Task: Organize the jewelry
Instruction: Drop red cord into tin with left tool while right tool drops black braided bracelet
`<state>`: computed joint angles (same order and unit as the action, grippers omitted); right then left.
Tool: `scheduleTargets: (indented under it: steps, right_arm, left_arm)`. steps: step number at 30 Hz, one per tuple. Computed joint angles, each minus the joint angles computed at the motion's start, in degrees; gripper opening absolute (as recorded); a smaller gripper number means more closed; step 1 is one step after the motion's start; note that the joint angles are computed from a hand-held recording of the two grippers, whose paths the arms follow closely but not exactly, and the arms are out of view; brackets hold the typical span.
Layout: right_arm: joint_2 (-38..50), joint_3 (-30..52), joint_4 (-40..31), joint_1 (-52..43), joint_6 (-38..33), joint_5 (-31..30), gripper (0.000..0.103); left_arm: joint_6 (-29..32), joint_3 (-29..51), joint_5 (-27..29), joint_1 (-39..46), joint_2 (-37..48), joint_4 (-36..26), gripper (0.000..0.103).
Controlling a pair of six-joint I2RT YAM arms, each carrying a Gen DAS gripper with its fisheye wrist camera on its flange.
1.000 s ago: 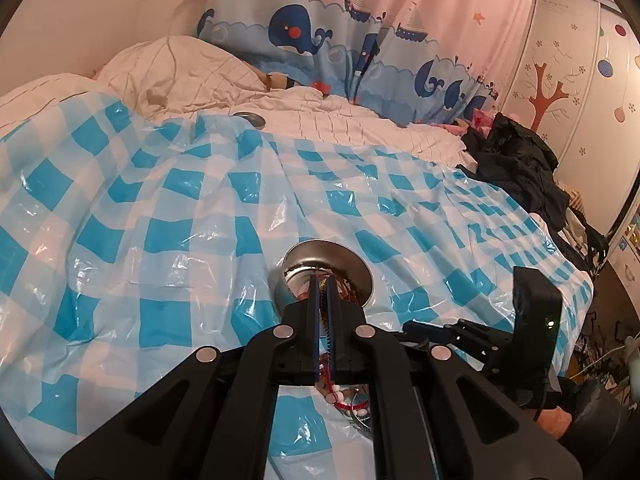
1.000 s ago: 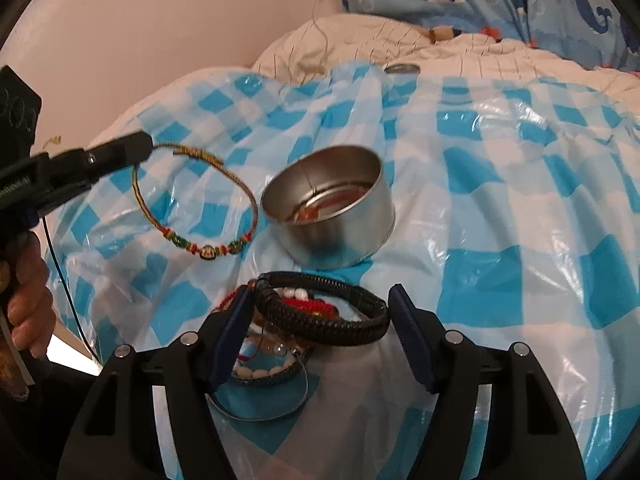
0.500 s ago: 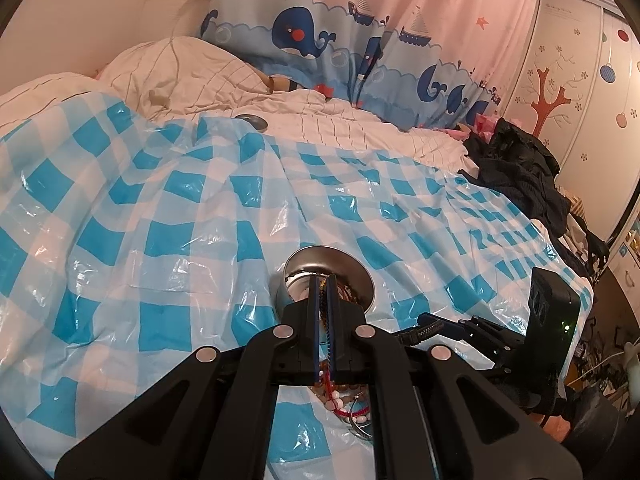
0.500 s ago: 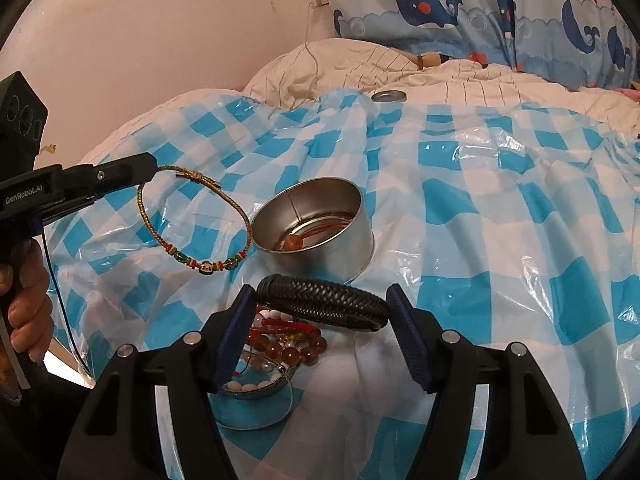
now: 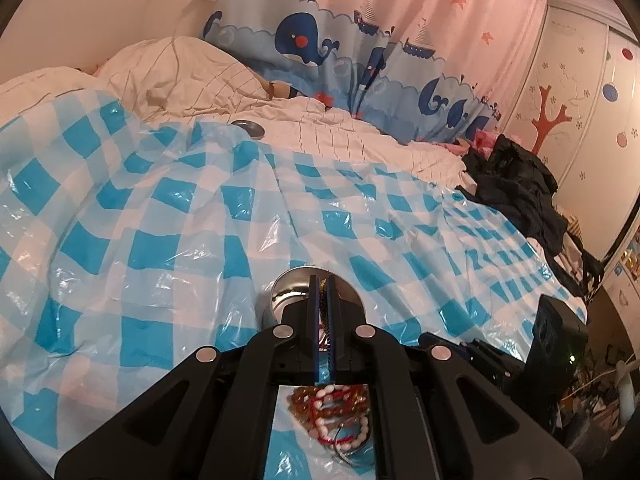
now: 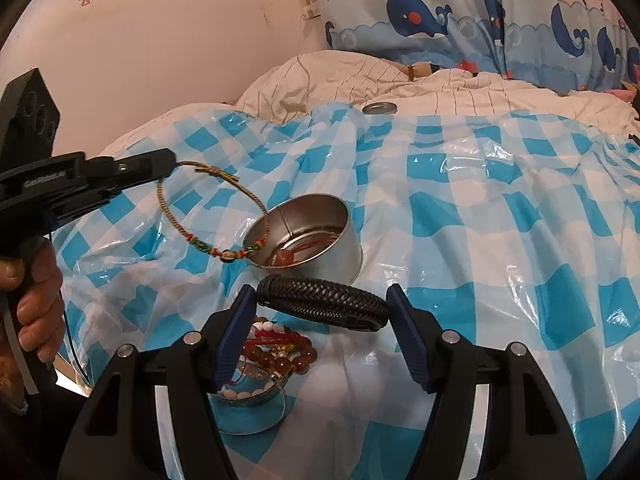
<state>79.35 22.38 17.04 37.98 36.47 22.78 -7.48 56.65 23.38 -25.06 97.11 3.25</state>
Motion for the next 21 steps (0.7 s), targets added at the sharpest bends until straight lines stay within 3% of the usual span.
scheduleTargets:
  steps: [11,14,17,18,21]
  right_arm:
    - [-1.7,-1.0,0.2,-1.3,0.2,0.0,0.065]
    - [-2.4,-1.3,0.2,-1.4,-0.1,0.5,0.065]
    - [-3.1,-0.9,-0.6,-1.0,-0.6,1.9,0.065]
    - [-3.2,-0.8,-0.8,-1.0,-0.9,2.3,0.065]
    - [-3.1,0.1,-1.2,-1.0,-2.1,3.3,0.065]
  left_arm:
    - [-4.0,6.4,-2.2,-2.6,8.3,1.3,0.002]
    - [-3.4,9.7,-4.6,-4.1,11.3,-1.1,0.003]
    - [-1.2,17.0,-9.1,-6.1,16.9,-10.3,0.012]
    - [-1.2,18.2,-10.4,-6.4,18.1,-11.9,0.021]
    - [-2.4,17.6,-8.9,-5.5,18.1,-11.3,0.027]
